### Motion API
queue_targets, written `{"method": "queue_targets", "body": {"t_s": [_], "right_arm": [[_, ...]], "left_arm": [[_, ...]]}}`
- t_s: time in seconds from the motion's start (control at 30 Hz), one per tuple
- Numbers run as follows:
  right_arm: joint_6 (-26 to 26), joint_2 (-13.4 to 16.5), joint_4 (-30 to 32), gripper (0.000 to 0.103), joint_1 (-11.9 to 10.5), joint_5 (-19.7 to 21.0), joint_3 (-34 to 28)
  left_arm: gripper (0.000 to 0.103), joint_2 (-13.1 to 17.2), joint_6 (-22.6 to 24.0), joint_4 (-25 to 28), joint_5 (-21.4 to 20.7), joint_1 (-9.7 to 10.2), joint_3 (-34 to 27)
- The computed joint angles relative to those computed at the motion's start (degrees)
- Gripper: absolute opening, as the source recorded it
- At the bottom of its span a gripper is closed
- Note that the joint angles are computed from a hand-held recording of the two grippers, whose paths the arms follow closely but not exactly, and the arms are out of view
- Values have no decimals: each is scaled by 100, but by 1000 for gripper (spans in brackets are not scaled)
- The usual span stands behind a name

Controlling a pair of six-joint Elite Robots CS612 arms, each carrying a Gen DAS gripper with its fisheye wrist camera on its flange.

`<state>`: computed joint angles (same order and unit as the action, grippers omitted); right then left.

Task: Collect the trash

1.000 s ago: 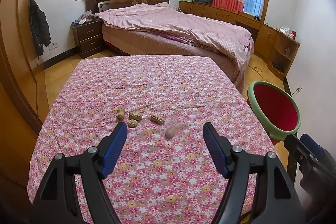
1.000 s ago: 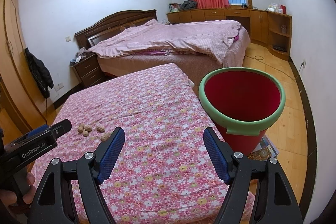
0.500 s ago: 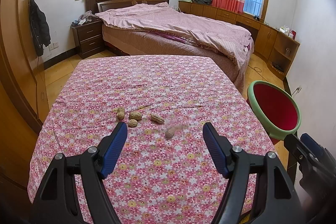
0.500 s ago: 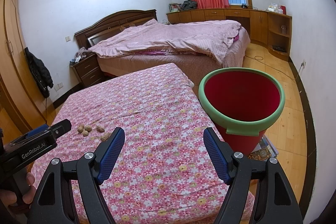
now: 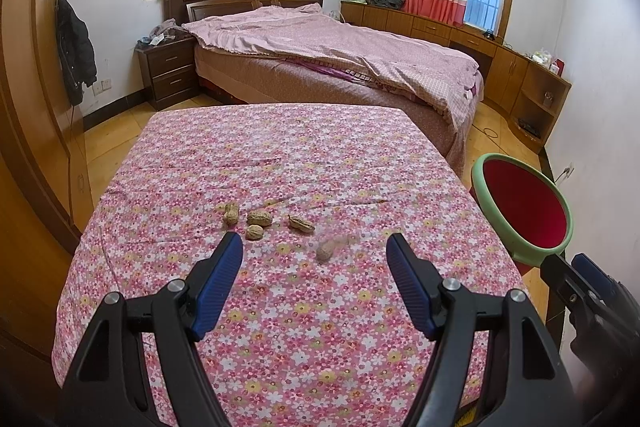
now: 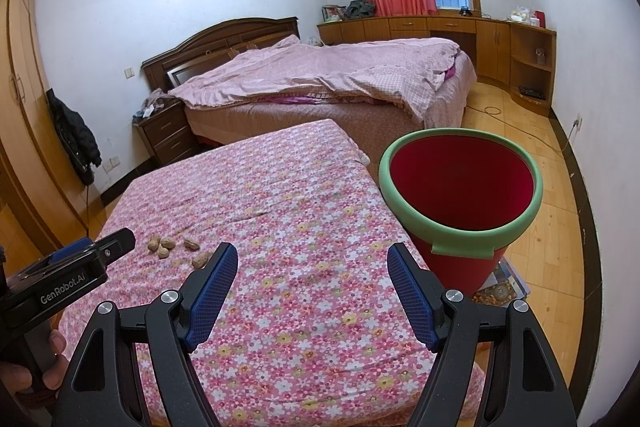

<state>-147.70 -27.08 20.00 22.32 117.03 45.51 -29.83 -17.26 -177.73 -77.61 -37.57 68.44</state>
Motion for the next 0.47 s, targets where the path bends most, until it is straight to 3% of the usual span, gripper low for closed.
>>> {"method": "queue_targets", "body": {"t_s": [0.47], "right_arm": [[2,-1,22,78,6,-3,1]], "left_arm": [[74,-15,-36,-4,1,1,61]]}}
